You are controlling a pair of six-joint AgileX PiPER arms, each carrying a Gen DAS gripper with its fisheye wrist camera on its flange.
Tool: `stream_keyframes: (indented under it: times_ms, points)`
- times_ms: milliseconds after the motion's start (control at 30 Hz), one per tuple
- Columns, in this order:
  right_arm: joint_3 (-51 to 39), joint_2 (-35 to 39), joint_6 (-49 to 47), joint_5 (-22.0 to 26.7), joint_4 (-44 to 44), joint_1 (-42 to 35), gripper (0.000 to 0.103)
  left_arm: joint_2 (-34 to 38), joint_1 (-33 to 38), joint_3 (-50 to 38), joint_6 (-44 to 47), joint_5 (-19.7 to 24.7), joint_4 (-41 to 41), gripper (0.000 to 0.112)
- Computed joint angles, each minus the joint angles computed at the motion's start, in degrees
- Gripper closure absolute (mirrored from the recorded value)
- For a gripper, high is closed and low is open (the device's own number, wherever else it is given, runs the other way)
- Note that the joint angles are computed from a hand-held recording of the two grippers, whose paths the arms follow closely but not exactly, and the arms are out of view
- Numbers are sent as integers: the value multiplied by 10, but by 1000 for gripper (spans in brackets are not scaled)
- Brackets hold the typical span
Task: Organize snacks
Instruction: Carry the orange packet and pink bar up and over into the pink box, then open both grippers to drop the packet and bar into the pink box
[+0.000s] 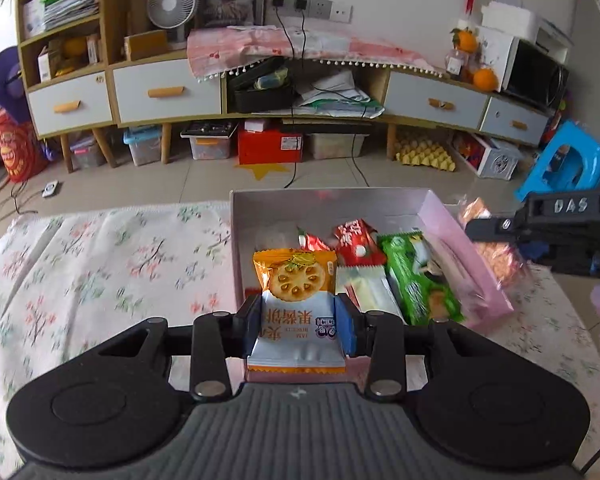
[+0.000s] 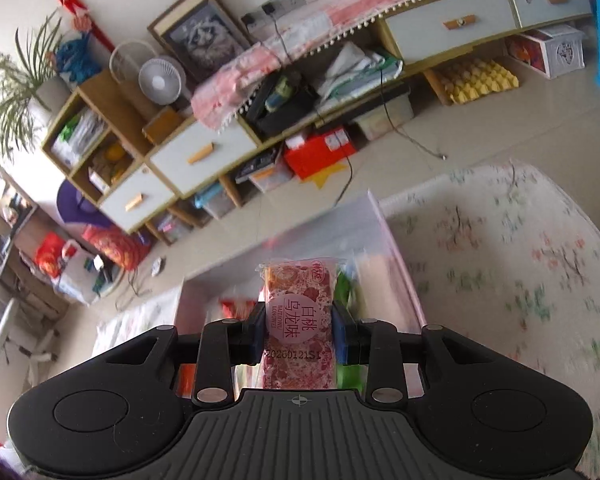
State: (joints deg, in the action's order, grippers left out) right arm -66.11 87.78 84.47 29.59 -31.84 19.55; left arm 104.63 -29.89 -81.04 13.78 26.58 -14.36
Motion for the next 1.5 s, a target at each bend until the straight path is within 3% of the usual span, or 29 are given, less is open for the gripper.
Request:
stream_keyframes:
  times_ms: [200, 400, 633, 733, 800, 833, 1033, 1167, 1333, 1500]
  points:
    - [2, 37, -26, -61, -4, -56, 72, 61, -19, -64, -68, -17, 83, 76]
    - [-11, 70, -63, -90, 4, -75, 72, 99, -25, -101, -135, -17, 154, 76]
    - [-23, 91, -67, -83, -8, -73, 72, 113, -16, -121, -132, -4, 146, 76]
    - [-2, 84, -37, -120, -38, -78, 67, 114, -12, -122, -87, -5, 111, 74]
    - [13, 74, -8, -140, -65, -83, 56, 116, -10, -125, -63, -4, 93, 55]
    - [15, 70, -4, -140, -65, -84, 49, 110, -12, -115, -65, -14, 98, 50]
    - [19, 52, -38, -124, -27, -81, 48, 93, -16, -99, -56, -11, 100, 41]
    - [24, 33, -47, -111, -16, -67, 35, 72, -15, -80, -47, -11, 92, 31]
    - [16, 14, -69, -64, -3, -34, 21, 33, -9, -36, -28, -12, 81, 21]
    - [15, -7, -68, -26, -3, 7, 14, 1, -2, 0, -36, -3, 88, 16]
